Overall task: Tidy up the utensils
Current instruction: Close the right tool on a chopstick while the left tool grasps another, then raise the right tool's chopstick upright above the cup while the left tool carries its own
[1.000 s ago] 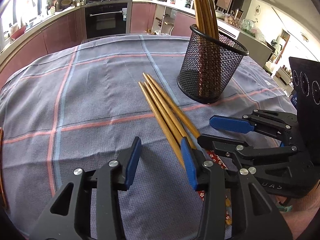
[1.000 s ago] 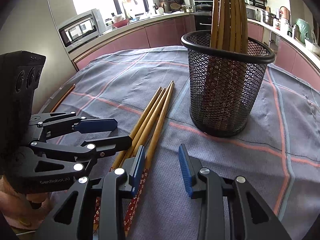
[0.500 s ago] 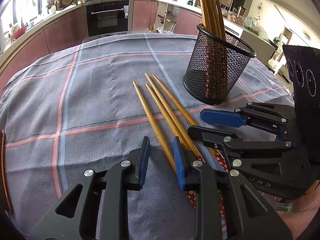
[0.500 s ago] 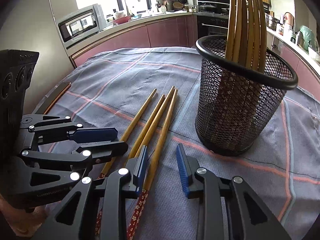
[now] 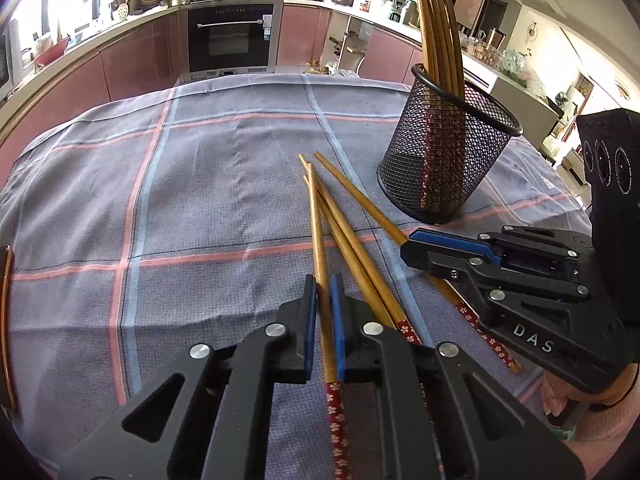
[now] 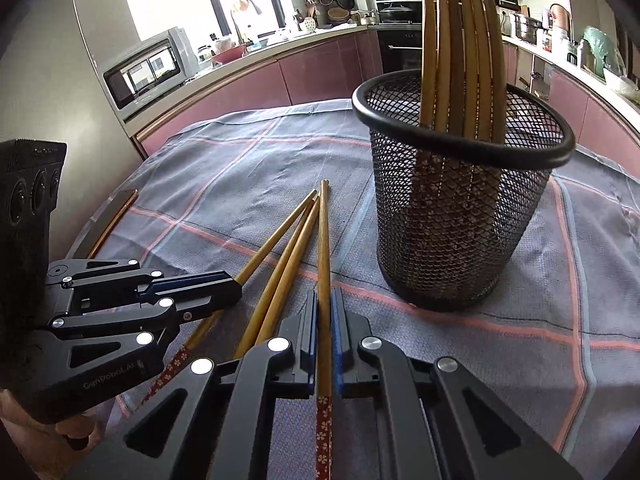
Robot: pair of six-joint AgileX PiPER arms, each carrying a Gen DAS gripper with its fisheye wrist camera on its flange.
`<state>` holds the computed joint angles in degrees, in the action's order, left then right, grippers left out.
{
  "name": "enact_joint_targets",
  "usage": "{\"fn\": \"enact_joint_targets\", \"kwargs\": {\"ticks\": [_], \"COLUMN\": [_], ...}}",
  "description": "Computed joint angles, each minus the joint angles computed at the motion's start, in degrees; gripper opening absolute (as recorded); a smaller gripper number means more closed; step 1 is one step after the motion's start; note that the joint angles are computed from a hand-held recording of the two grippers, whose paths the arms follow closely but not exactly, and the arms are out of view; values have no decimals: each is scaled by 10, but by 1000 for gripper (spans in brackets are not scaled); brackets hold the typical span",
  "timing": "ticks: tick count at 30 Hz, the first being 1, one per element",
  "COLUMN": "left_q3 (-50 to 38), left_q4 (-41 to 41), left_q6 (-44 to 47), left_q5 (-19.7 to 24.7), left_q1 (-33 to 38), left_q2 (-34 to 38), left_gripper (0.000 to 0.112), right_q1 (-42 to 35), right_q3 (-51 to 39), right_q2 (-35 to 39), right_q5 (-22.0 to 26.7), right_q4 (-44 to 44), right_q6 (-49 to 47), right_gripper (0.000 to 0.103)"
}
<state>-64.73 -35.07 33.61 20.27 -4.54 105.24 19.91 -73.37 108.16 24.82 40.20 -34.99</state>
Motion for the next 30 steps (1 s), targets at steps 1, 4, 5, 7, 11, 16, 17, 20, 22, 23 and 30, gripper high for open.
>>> {"fn": "enact_joint_targets", "kwargs": {"ticks": [1,4,5,7,11,16,17,20,22,23,30], "left_q3": [7,22,24,27,21,4,-2,-20,-30,-33,-22], "left_q4": [-10,-40,-40,-40,-30,-13,-13,-19,-15,-3,-17], "left_q6": [11,53,57,60,56,54,54,61,54,42,47], "left_q5": [-3,-2,-1,2,13,30,34,48,52,50,40], "left_q1": [0,0,-1,-2,-1,1,2,6,6,3,0], "left_q2": [-6,-21,-23,-21,-12,0,4,16,22,23,4], "left_gripper": [8,8,8,8,8,13,14,15,15,13,8], "right_q1": [-1,-3,-2,2,8,8,7,6,6,5,-11], "right_q3": [6,15,17,13,-3,-26,-29,-42,-47,-47,-8], "right_q2": [-5,-18,-20,-18,-2,17,19,29,32,31,-12], "right_q5": [0,10,13,22,38,56,58,65,68,67,56], "right_q4": [16,40,41,30,-2,-18,-15,-12,-10,-8,55], "right_q6": [-17,-57,-63,-61,-35,-19,-20,-21,-22,-23,-89], "right_gripper": [6,6,6,6,6,7,7,7,7,6,6]}}
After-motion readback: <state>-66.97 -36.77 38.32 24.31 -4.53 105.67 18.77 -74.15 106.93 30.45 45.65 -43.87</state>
